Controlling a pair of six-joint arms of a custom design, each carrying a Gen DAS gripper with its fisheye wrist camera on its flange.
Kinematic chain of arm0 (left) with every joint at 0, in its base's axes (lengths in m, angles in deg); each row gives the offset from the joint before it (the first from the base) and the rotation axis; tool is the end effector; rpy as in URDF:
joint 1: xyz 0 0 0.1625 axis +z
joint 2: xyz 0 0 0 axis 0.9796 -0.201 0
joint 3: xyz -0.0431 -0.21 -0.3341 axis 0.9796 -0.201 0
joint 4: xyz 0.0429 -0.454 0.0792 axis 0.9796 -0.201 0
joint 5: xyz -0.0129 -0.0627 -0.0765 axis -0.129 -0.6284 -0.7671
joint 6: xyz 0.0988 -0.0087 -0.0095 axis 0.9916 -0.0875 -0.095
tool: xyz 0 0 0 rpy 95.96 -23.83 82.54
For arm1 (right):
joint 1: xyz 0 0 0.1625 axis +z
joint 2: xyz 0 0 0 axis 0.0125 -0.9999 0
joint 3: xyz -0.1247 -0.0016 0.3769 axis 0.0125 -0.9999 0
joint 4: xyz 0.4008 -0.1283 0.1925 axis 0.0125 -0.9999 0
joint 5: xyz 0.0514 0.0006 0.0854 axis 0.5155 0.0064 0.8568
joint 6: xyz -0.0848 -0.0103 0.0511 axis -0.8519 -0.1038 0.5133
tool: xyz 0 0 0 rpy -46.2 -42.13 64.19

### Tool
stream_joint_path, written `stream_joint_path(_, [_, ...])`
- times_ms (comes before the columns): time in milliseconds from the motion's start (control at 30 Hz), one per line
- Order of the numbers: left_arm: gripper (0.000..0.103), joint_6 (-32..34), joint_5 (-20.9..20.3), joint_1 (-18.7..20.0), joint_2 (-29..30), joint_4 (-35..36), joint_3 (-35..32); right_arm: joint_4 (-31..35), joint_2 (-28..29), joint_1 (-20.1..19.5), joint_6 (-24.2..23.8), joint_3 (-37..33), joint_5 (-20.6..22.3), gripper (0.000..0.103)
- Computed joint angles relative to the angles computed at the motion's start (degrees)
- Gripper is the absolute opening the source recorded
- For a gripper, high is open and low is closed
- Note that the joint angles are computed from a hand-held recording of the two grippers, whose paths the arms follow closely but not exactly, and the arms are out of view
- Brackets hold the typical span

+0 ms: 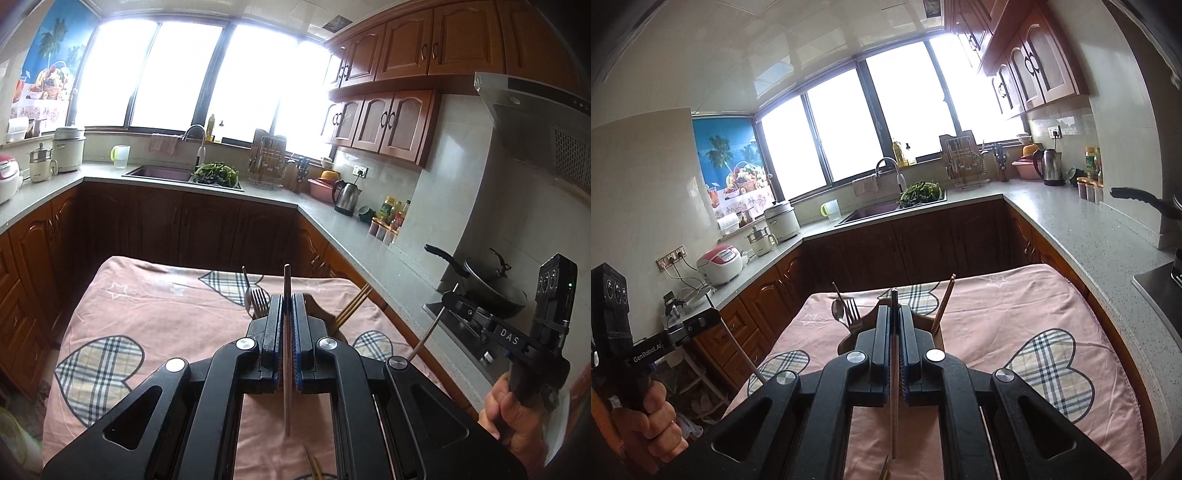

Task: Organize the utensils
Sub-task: 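Lift both held chopsticks and carry them over the wooden holder, then lower the chopsticks into the holder and open both grippers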

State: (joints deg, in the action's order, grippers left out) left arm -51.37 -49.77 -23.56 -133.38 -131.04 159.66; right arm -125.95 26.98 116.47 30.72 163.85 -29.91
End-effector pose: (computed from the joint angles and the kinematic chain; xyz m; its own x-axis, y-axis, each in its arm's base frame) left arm -0.2217 -0.6371 0.4581 -0.8511 0.2357 -0.4692 0.5242 0.4329 -0.7333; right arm 0.4330 -0.6418 0.2101 -0.8456 -0.2522 0.4704 -0.5332 0.4400 -0.7226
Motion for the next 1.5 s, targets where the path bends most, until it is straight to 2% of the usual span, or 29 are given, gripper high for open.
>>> stream_joint_path(367, [0.004, 1.1, -2.8, 3.1, 12.0, -2.5, -15.4, 0.7, 8.6, -1.5, -2.5, -16.0, 1.8, 0.004])
stream_joint_path(600, [0.004, -0.4, -3.3, 5.7, 17.6, -4.6, -20.8, 1.1, 12.4, -3.6, -2.1, -21.0, 2.6, 0.004])
stream_joint_path(800, [0.004, 0.2, -3.6, 7.4, 19.3, -7.5, -19.8, 0.5, 13.5, -5.5, -0.9, -19.9, 3.6, 0.004])
stream_joint_path(1100, [0.004, -1.5, -3.8, 8.9, 19.8, -6.7, -18.2, -1.0, 14.1, -6.4, -0.3, -17.7, 3.2, 0.004])
stream_joint_path(1500, [0.004, 0.2, -3.1, 9.3, 20.7, -5.5, -17.2, -0.2, 14.8, -6.8, 0.7, -16.9, 2.4, 0.004])
